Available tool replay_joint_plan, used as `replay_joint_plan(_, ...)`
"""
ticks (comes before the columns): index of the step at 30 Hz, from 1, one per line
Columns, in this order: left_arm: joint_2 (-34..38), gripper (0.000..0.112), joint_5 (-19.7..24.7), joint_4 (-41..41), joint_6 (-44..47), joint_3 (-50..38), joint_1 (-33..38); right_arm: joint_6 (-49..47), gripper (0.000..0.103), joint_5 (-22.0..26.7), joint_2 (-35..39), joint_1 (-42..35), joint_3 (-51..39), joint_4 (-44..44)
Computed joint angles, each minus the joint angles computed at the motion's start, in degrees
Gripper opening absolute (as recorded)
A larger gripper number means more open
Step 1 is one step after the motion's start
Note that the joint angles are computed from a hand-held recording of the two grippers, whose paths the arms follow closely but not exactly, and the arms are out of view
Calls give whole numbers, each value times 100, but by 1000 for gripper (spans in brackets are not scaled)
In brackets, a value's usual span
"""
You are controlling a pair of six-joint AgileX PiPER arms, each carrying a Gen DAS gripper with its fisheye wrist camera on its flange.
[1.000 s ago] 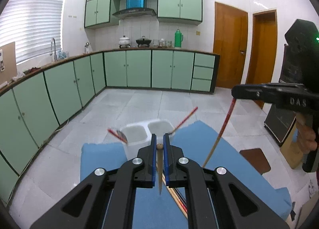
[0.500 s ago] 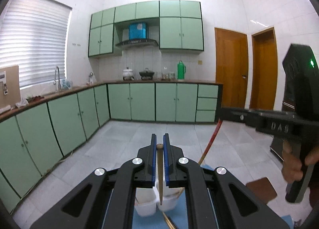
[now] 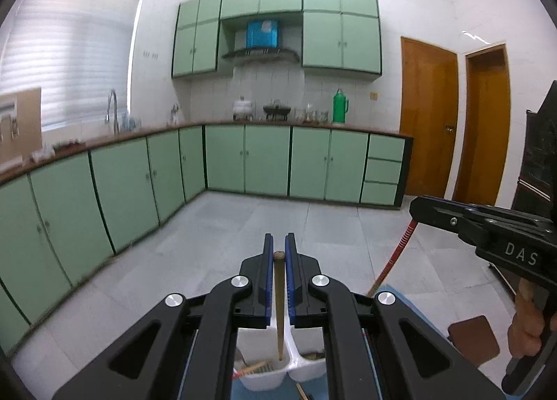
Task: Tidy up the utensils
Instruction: 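Lower both chopsticks into the caddy and open both grippers, then withdraw both grippers from the caddy back to the chopsticks on the mat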
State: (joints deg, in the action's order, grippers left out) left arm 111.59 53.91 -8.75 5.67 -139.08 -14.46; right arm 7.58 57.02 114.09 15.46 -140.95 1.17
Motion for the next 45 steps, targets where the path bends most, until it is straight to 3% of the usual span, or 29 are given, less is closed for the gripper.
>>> replay_joint_plan(3, -122, 8, 8, -84, 115, 328, 67, -35, 8, 200, 115, 78, -49, -52)
replay_joint_plan(5, -386, 19, -92, -127, 231, 788, 90, -15, 13, 72, -23, 139, 282, -149)
replay_joint_plan(8, -879, 34, -421, -243, 434, 1558, 142, 131, 44, -243, -374, 157, 943, -259)
replay_joint_plan(10, -1202, 38, -546, -248, 472, 2002, 171, 266, 49, -587, -744, 155, 1578, -373)
replay_joint_plan(12, -1592, 44, -707, -276, 438, 2576, 209, 556, 70, -830, -1129, 188, 2191, -653)
replay_joint_plan(18, -2946, 60, -1412, -369, 412, 4688, 237, 1198, 89, -1911, -2675, 262, 4668, -1091)
replay_joint_plan(23, -3768, 64, -1543, -651, 290, 6175, 338, 1865, 94, -2392, -3750, 569, 6577, -1537)
replay_joint_plan(29, -4436, 66, -1709, -84, -293, 7587, 95, 3333, 94, -2428, -4326, 1368, 8066, -2646)
replay_joint_plan(36, -4838, 69, -1848, 736, -1049, 8566, -281, 4920, 94, -2429, -4533, 2205, 9072, -3704)
replay_joint_plan(45, -4871, 71, -1811, 1291, -1500, 9091, -512, 5488, 94, -2485, -4401, 2680, 9588, -3764)
